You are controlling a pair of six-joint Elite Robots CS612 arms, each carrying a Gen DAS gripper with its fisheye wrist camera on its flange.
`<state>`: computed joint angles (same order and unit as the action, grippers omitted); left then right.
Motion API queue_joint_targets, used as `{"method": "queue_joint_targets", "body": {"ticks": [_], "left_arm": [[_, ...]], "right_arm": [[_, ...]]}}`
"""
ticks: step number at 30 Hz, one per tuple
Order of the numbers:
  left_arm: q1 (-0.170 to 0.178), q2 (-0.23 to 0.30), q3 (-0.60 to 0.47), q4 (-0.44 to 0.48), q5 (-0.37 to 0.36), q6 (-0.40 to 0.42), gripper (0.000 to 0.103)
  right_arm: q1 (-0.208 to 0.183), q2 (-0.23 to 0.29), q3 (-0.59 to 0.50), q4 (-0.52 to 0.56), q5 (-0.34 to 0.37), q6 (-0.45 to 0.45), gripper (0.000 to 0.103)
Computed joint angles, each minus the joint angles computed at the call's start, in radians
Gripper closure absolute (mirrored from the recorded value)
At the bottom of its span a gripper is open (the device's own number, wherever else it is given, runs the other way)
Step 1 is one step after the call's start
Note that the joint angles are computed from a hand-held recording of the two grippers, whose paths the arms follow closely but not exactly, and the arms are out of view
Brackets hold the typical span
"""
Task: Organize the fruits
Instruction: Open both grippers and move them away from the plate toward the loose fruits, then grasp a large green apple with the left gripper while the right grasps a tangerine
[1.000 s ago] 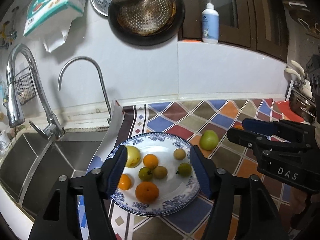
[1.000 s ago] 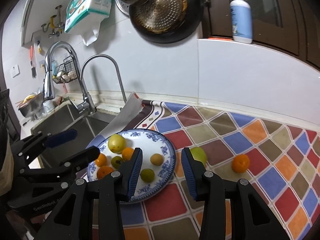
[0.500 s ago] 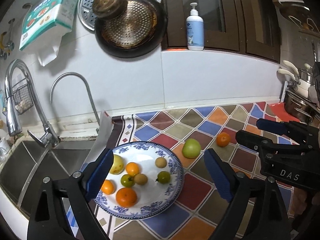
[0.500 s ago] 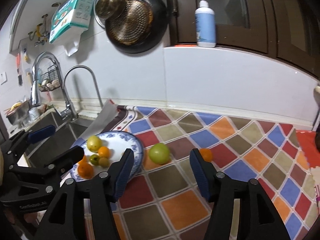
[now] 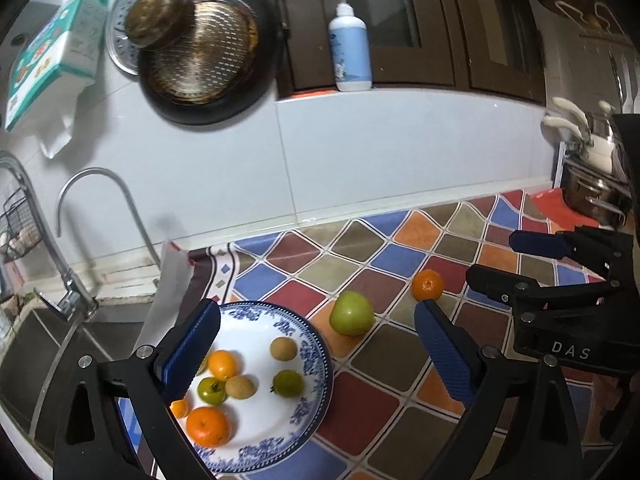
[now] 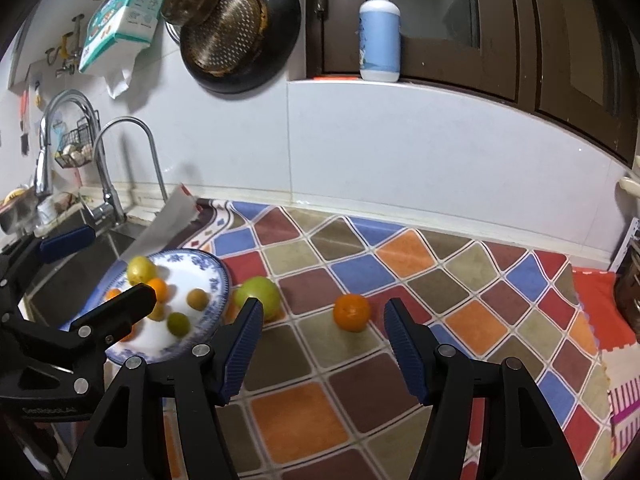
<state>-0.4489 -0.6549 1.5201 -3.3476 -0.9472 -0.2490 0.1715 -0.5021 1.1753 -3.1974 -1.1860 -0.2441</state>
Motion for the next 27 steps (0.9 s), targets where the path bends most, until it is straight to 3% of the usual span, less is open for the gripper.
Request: {"method": "queue_joint_targets", "body": {"ticks": [14, 27], "left_arm": [[0.038, 0.071, -0.122, 0.138, -0.108, 0.019, 0.004], [0.075, 0.121, -0.230, 0.292, -0.227, 0.010, 0.021]], "right_arm": [[-0.002, 0.097, -0.173, 0.185, -0.011, -0.058, 0.040], [0.006, 0.180, -0.336, 0.378, -0.007, -0.094, 0.042]]}}
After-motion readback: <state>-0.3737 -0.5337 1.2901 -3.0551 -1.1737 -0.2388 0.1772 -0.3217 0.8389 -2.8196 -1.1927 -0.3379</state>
